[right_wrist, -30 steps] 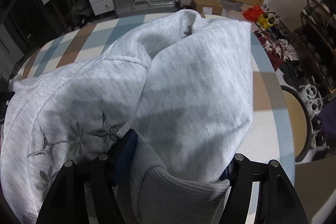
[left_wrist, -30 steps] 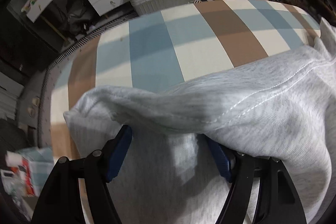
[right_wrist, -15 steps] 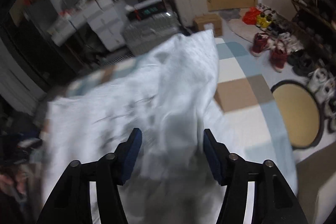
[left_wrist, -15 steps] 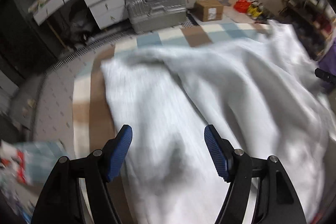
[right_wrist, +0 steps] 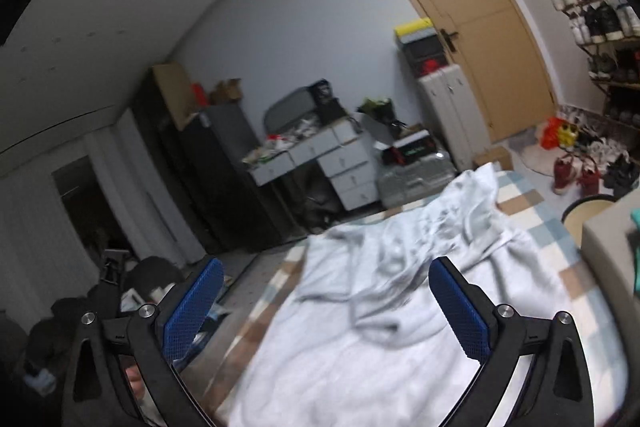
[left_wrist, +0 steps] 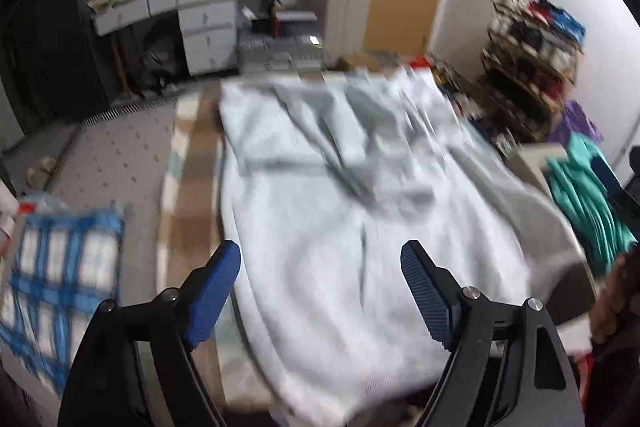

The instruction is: Fold large clothes

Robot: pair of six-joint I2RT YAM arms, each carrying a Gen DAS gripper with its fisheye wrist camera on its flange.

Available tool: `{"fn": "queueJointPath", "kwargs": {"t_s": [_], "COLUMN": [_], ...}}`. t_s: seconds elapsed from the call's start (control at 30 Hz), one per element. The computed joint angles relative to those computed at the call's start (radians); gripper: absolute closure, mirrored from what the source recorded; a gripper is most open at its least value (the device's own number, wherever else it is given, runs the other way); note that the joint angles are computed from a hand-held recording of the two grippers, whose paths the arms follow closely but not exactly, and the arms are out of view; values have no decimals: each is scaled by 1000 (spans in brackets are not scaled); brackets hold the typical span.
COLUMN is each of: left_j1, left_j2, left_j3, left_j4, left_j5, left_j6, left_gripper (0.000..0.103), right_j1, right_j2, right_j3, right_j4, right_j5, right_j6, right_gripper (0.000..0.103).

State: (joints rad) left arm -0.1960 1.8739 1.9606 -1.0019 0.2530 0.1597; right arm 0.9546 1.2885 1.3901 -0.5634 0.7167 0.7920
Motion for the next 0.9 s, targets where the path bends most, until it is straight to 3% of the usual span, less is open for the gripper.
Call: {"fn": "queueJointPath", "kwargs": {"t_s": [0.1,0.2,0.27,0.33,0.43,0.63,0.73,0.77,0.8,0.87,0.9], "left_j1": [22,-2,-14,-49,-75,-206,-245,-234,-221,-161,-142], "left_j2": [-88,-218,-262,-344,-342,-334,-300,-298,-287,-231,-231], "left_j3": [-178,-419,-543,-657,-711,-827,-842,-843,-820,-708,-690], "left_j4": [22,111,185,217,275,418,487,495,461,318,299], "left_j5": [17,-66,-108,-189,-234,-404,-508,-493,-457,-325,-291], "left_j6": [22,49,82,90,134,320,364,370,364,318,304], "left_gripper": [24,24,24,24,24,23,24,29,52,86,90], "right_j1": [126,201,203,262,299,259,238,242,245,250,248], "right_j2": [12,-16,-51,-105,-128,-131,-120,-122,-128,-142,-148], "right_j3": [-66,-165,-188,-257,-256,-259,-251,-254,-262,-278,-285], "right_j4": [-39,-55,-47,10,-39,-72,-104,-108,-109,-110,-106], "right_j5": [152,215,195,310,367,279,240,242,245,251,250], "right_j6": [110,275,299,311,353,405,428,439,451,479,486], "right_gripper": [0,0,0,0,0,0,0,0,0,0,0]}}
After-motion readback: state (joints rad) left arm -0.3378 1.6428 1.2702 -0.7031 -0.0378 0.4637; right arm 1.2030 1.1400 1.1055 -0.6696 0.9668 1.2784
